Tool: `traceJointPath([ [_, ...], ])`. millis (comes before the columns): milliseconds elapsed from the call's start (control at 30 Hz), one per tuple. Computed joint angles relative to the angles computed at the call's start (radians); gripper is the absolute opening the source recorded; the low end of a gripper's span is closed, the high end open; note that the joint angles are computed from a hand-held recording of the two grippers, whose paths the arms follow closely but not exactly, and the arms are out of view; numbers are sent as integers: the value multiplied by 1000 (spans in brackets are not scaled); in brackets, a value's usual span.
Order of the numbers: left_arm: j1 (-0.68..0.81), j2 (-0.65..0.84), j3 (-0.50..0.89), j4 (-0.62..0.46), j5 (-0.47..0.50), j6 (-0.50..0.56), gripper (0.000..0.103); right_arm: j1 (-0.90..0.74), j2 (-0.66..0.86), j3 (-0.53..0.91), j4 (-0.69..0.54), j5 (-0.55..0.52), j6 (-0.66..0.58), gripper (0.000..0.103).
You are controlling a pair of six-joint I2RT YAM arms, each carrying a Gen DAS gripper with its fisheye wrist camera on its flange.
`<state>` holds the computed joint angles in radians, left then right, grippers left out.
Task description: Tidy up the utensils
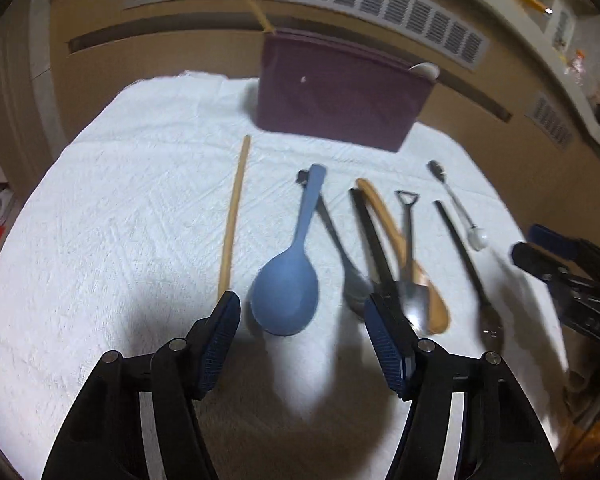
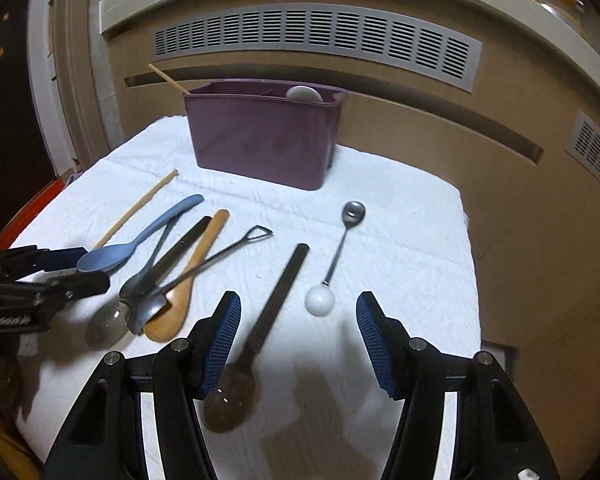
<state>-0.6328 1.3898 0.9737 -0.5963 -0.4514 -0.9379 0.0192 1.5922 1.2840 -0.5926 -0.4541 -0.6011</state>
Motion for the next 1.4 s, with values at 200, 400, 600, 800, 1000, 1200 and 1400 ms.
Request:
traceJointPath([
  [200, 18, 26, 22, -16, -31, -1, 55, -36, 27, -11, 12, -17, -2, 57],
  [400, -34, -21, 9, -28, -105, -16, 35, -55, 38, -19, 10, -23, 1, 57],
  [600, -137, -84, 78, -115, -288, 4, 35, -60, 26, -27, 12, -26, -9, 57],
  [800, -182, -128, 140, -141, -387, 60, 35, -29, 65, 8, 21, -11, 16, 57],
  [1000, -186, -176, 119, -118, -401, 78, 35, 40, 146, 68, 18, 85, 53, 41],
  [1200, -161, -214, 64, -78, -366, 72, 35, 81, 191, 100, 29, 147, 70, 34],
  [1400, -151, -240, 44, -77, -352, 61, 34, 100, 166, 92, 31, 175, 60, 20],
])
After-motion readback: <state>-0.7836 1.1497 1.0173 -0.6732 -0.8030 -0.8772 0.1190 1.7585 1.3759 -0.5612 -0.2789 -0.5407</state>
